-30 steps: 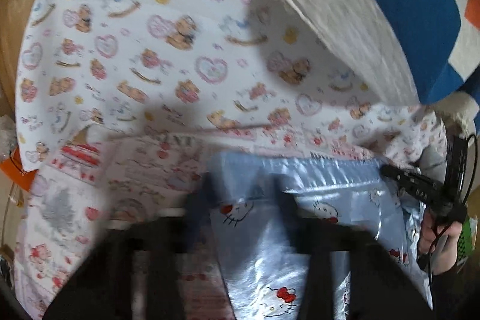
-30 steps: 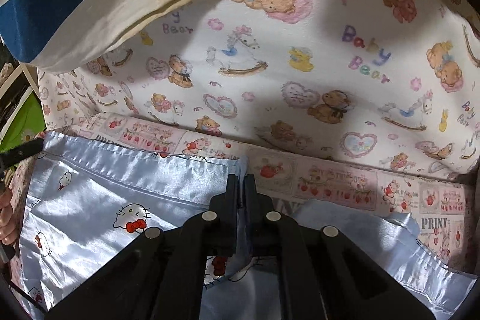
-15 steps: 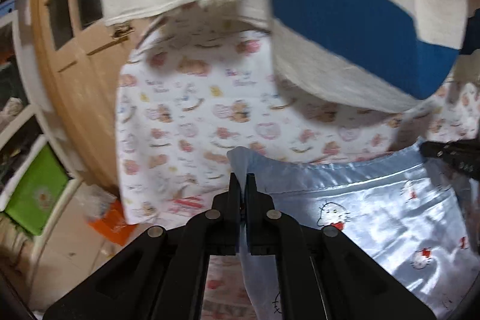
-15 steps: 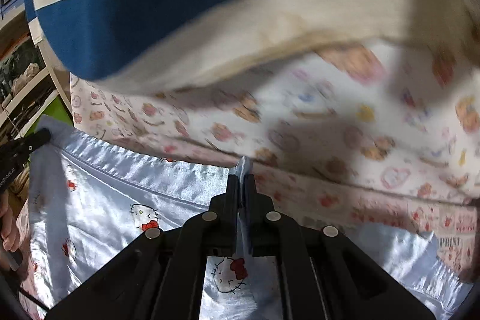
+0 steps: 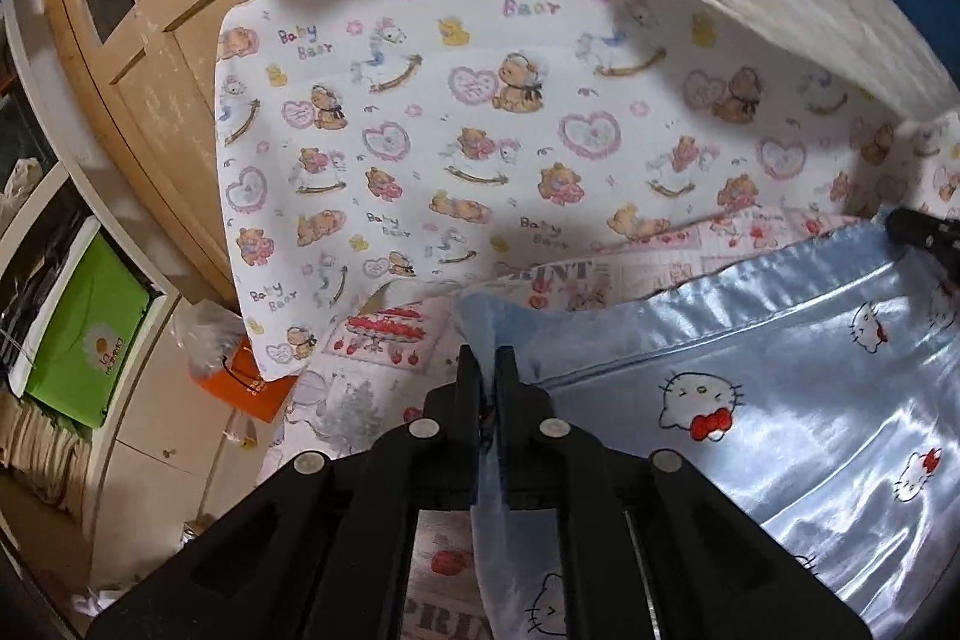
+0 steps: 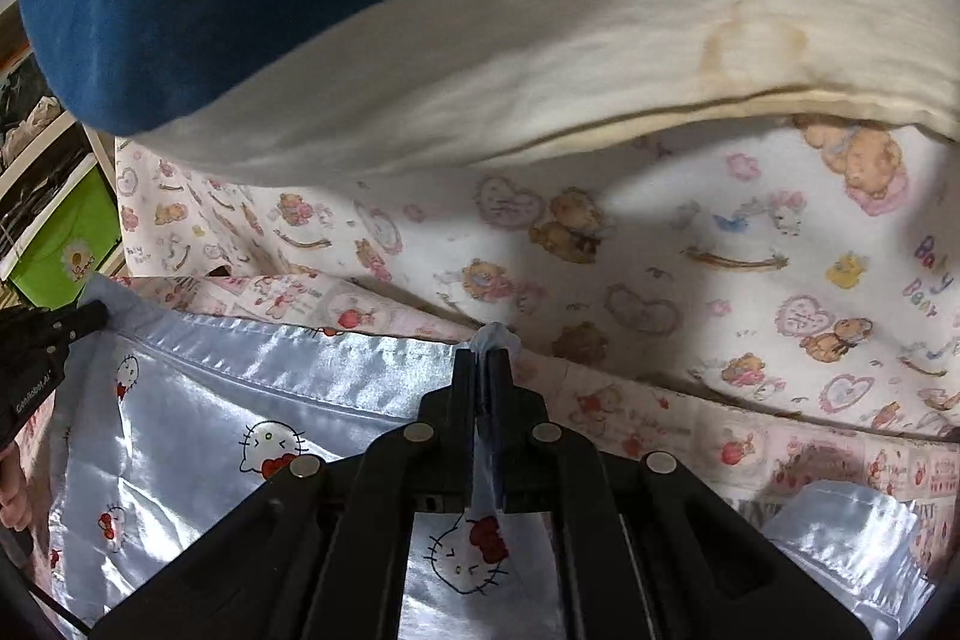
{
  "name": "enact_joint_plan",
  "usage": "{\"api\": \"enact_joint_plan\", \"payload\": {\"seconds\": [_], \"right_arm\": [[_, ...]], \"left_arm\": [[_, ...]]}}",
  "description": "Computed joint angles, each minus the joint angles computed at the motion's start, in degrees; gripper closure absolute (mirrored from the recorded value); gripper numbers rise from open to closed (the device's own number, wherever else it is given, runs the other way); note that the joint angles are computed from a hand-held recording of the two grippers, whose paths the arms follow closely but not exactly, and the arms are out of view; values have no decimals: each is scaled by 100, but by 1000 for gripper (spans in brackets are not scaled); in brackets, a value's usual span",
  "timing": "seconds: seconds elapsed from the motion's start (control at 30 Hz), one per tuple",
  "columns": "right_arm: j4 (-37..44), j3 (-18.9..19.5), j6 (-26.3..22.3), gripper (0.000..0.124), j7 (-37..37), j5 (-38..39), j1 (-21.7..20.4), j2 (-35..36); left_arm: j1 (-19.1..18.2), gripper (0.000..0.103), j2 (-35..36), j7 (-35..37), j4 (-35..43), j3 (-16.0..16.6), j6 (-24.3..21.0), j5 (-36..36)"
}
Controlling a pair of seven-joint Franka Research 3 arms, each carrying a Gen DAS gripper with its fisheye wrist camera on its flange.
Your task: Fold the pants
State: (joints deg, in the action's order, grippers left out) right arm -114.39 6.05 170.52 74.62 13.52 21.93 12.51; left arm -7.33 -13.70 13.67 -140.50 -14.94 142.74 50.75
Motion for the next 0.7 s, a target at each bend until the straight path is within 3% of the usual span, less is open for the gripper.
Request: {"api": "enact_joint_plan", "payload": {"seconds": [0.07,0.13,0.17,0.2,0.27,0.33,0.43,0.6,0.7], "right_arm": [[29,163,-94,119,-259,317,-184,-17],[-9,279,-122,111,-516,707,-340,-92],[-45,188,-61,99,-416,645,-275,-125],[-155,146,118,76,-391,662,-264,-201],[-378,327,550,47,-723,1079,-425,-337],[-540,820,703,47,-1689,2139,-883,-562],[-673,1024,395,47,-3228,3942,-1196,-999],[-1210,497,519,47,-4886,5685,-986,-1822],[-1554,8,691,44,-5619,6398,-824,-2321]], "left_arm": [[0,86,47,-14,25,-4,-1,20],[17,64,25,-117,14,-13,7,115],[27,51,-1,-215,11,-45,-27,218],[39,48,-44,-354,5,-93,-82,373],[23,46,-135,-562,7,-187,-224,649],[1,40,-256,-794,-41,-230,-178,919],[-17,39,-487,-1199,-123,-342,-67,1425],[-109,36,-917,-1770,-185,-438,371,2007],[-198,36,-889,-1606,14,-500,725,2054]]}}
